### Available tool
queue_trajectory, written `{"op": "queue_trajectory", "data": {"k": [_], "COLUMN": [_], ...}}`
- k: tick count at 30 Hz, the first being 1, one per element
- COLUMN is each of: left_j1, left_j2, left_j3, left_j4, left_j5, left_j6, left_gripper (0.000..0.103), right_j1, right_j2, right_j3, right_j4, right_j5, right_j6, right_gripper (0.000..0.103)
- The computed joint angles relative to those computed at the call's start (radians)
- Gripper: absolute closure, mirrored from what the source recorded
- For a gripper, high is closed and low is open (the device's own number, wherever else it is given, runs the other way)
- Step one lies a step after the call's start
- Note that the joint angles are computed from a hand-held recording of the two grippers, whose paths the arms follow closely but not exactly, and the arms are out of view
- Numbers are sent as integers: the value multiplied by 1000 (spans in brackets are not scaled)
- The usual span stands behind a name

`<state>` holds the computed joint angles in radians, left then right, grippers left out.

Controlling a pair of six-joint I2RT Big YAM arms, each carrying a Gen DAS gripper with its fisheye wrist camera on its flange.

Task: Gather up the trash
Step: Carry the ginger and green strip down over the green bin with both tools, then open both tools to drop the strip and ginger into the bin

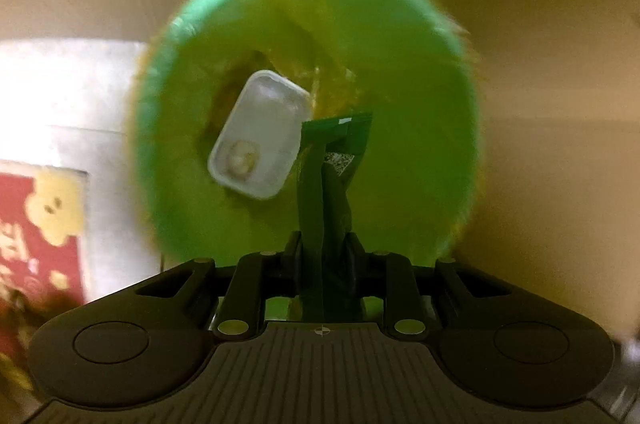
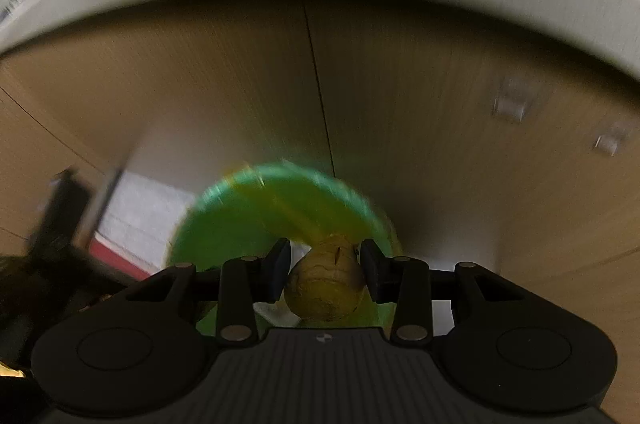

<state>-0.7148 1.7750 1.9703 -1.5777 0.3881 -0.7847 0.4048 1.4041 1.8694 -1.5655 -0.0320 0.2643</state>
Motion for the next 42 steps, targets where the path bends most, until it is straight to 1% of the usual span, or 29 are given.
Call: {"op": "queue_trajectory", "data": {"k": [1,2,3,4,6,7,8,10,11,13,15,16,18,19,20,22,23,25,29,32,34,35,36,38,40,42], "left_j1": [-6,-12,-14,-14,-4,-2,-2,-4,0,7,20,22,35,38,42,44,46,48,47,44,37,34,32,26,20,17], "left_j2": [20,37,61,73,90,93,90,70,42,-13,-68,-91,-134,-148,-161,-186,-198,-219,-232,-218,-200,-199,-206,-225,-257,-294], "left_j3": [-16,-28,-33,-54,-98,-117,-134,-169,-202,-247,-268,-268,-251,-237,-220,-191,-181,-147,-76,-5,35,39,28,-13,-78,-150], "left_j4": [32,44,48,63,101,118,133,156,173,221,240,240,212,197,179,156,152,139,108,62,23,12,15,40,76,121], "left_j5": [-42,-80,-98,-92,-37,-23,-30,-56,-60,-61,-75,-86,-110,-125,-146,-189,-207,-239,-271,-282,-297,-304,-308,-320,-351,-385], "left_j6": [-7,-6,-4,-10,-25,-28,-23,-14,-17,-42,-55,-56,-46,-47,-49,-55,-62,-85,-106,-95,-106,-119,-132,-155,-175,-197], "left_gripper": [77,76,75,75,75,75,75,75,75,75,75,75,75,75,75,75,75,75,75,75,75,75,75,75,75,75], "right_j1": [-2,-6,-7,-8,-3,3,9,17,16,22,31,37,37,37,38,40,41,36,18,5,6,10,16,30,50,76], "right_j2": [-4,-8,-12,-13,-19,-22,-21,-20,-19,-14,-4,2,14,24,36,41,36,27,22,19,31,41,48,67,102,157], "right_j3": [-31,-62,-92,-121,-189,-217,-234,-273,-288,-313,-333,-338,-344,-336,-320,-283,-270,-234,-153,-106,-77,-67,-67,-91,-132,-182], "right_j4": [7,18,28,35,61,73,81,105,117,143,173,190,235,240,232,210,204,180,101,47,3,-21,-33,-24,6,59], "right_j5": [-7,-16,-24,-30,-41,-41,-40,-56,-69,-85,-95,-104,-145,-169,-179,-172,-161,-139,-98,-89,-98,-105,-116,-161,-202,-230], "right_j6": [1,-2,0,2,4,5,8,21,26,37,44,52,65,74,82,75,67,34,-15,-31,-51,-65,-76,-86,-85,-78], "right_gripper": [65,65,65,65,65,65,65,65,65,65,65,65,65,63,60,46,45,44,44,44,40,39,39,39,39,40]}}
